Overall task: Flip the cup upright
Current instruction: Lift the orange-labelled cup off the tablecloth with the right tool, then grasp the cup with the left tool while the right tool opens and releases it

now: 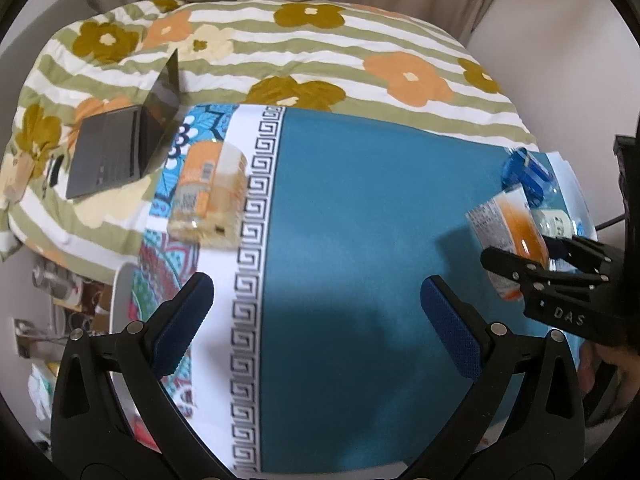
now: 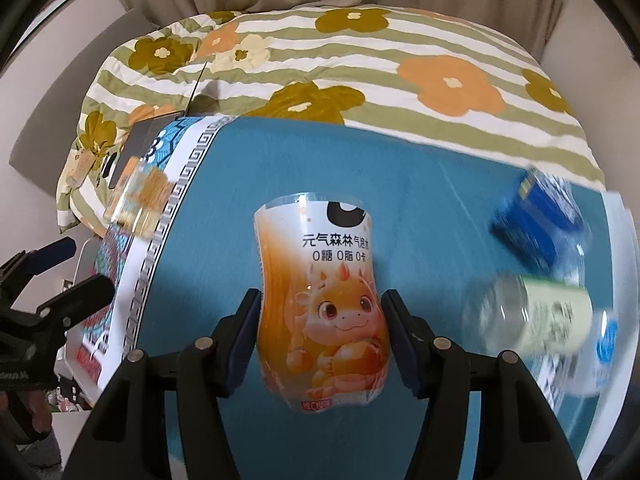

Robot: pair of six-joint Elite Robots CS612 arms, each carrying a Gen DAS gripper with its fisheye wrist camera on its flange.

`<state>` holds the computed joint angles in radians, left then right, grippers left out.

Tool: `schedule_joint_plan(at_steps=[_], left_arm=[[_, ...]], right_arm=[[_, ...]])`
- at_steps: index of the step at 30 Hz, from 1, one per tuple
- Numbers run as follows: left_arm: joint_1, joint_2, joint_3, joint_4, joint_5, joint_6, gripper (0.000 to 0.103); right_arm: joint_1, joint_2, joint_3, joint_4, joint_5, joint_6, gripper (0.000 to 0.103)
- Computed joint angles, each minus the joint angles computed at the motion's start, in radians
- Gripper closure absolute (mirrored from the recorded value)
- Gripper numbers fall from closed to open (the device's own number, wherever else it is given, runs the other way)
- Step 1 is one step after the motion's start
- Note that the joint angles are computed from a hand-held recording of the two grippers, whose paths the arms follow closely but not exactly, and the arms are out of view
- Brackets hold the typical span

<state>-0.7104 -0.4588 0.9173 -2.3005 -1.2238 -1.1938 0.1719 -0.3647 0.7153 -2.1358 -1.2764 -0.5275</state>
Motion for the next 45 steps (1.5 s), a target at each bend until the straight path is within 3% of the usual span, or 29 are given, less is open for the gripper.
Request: schedule_joint_plan(at_steps=[6,11,24,32,34,36,41,44,45], left_arm=[[-0.024,0.011,-0.02,0.019,-0.008,-0.019,0.0],[-0.039,0.024,-0.034,0.028,-0.032,-0.031,0.0],[-0.053,0.055,-0.067,0.063,-0.068,-0.052,0.0],[-0.053,0.055,-0.069,0.069,-0.066,-0.054,0.0],[-0.053,0.055,-0.071,0.07,-0.065,-0.053,0.0],[-0.053,0.056,-0.075,0.074,-0.064,-0.052,0.0],[-0.053,0.058,-0.084,0.084,-0.058,-0.056,0.0],[-0.055,0.059,-0.09,0.093,-0.052,-0.062,0.0],[-0.055,0.059,-0.093,0.096,-0.049,-0.064,0.0]], right_arm=[[-0.025,-0.077,0.157,-0.051,-0.018,0.043,0.047],[-0.044,-0.101,0.231,-0.066,-0.02,0.153,0.047],[-0.061,-0.116,0.324,-0.179,0.018,0.232,0.047],[-0.065,-0.111,0.319,-0.165,0.048,0.239,0.045],[-0.066,-0.109,0.314,-0.153,0.055,0.236,0.038],[-0.065,-0.109,0.316,-0.153,0.055,0.232,0.022],[-0.069,-0.114,0.325,-0.164,0.08,0.217,0.019],[-0.072,-0.114,0.324,-0.165,0.093,0.207,0.005],[-0.074,-0.114,0.324,-0.169,0.098,0.205,0.005]])
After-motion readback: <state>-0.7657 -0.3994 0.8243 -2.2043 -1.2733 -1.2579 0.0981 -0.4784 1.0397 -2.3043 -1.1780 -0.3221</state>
